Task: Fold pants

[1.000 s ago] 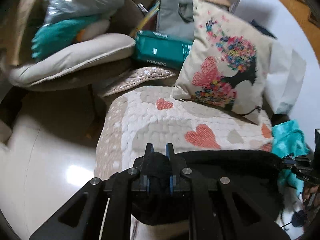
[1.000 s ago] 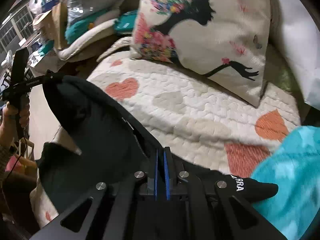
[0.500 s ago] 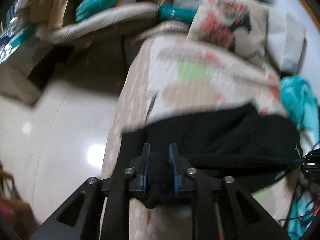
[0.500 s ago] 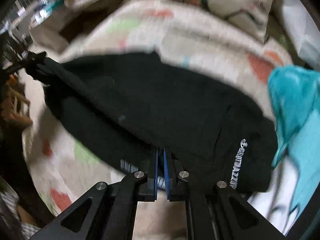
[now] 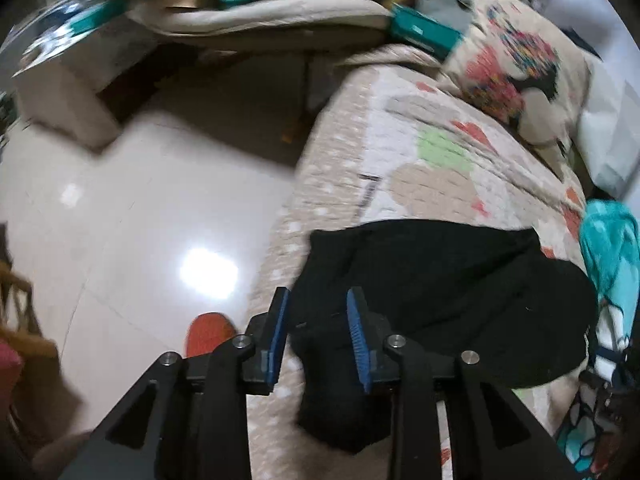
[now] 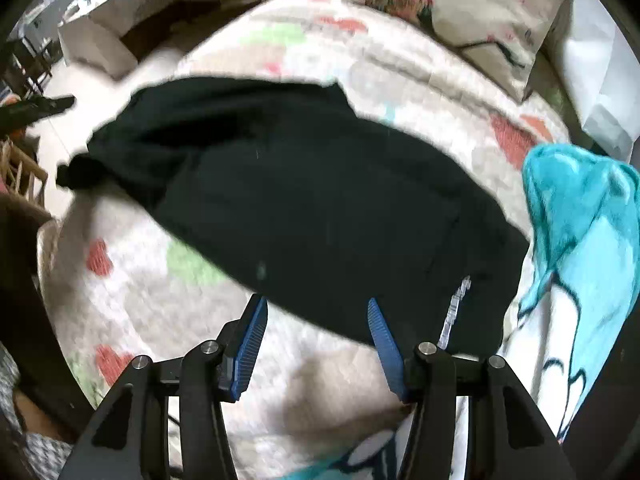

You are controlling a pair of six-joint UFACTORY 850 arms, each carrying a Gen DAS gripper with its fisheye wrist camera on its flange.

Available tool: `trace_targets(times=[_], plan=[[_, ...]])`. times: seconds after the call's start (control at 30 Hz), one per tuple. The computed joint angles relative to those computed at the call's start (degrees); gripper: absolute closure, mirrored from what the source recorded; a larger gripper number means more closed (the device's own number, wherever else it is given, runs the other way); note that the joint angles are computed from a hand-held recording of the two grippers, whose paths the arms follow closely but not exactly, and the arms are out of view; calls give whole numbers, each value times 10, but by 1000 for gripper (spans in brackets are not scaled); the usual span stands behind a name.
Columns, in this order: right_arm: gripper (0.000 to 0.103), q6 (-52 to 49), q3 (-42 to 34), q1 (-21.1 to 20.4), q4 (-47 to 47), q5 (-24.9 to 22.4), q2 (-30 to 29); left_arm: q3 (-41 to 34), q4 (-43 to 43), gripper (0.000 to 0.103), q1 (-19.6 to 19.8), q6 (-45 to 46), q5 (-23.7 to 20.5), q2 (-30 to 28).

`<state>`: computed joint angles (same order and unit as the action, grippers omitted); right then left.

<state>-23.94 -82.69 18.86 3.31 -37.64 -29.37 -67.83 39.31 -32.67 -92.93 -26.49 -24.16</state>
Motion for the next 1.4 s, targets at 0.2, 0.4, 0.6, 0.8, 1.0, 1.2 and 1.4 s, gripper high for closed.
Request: trace_targets(times=[0.2,0.4,0.6,0.8,1.0,1.2,1.4], plan=[[46,7,-29,14,27,16,-23,-58,-41,74,-9,183,-7,-76],[46,-21,-36,9,71,39,-41,-90,-63,100,-19,278,-38,-107],[51,-24,-54,-6,104,47,-57,-116,-7,100,-1,215,-81,-110],[51,-28,-114,-17,156,31,-95,-163,40,100,18,173,-107,-137],[40,-33,-259,-7,218,-10,-194,-182,53,100,13,171,-120,-167],[32,45,-444,23,90,-76,-327,-164,11,100,27,168,-81,-153],[92,47,-567,31,42,-159,-398,-189,-21,100,30,189,-100,-169]])
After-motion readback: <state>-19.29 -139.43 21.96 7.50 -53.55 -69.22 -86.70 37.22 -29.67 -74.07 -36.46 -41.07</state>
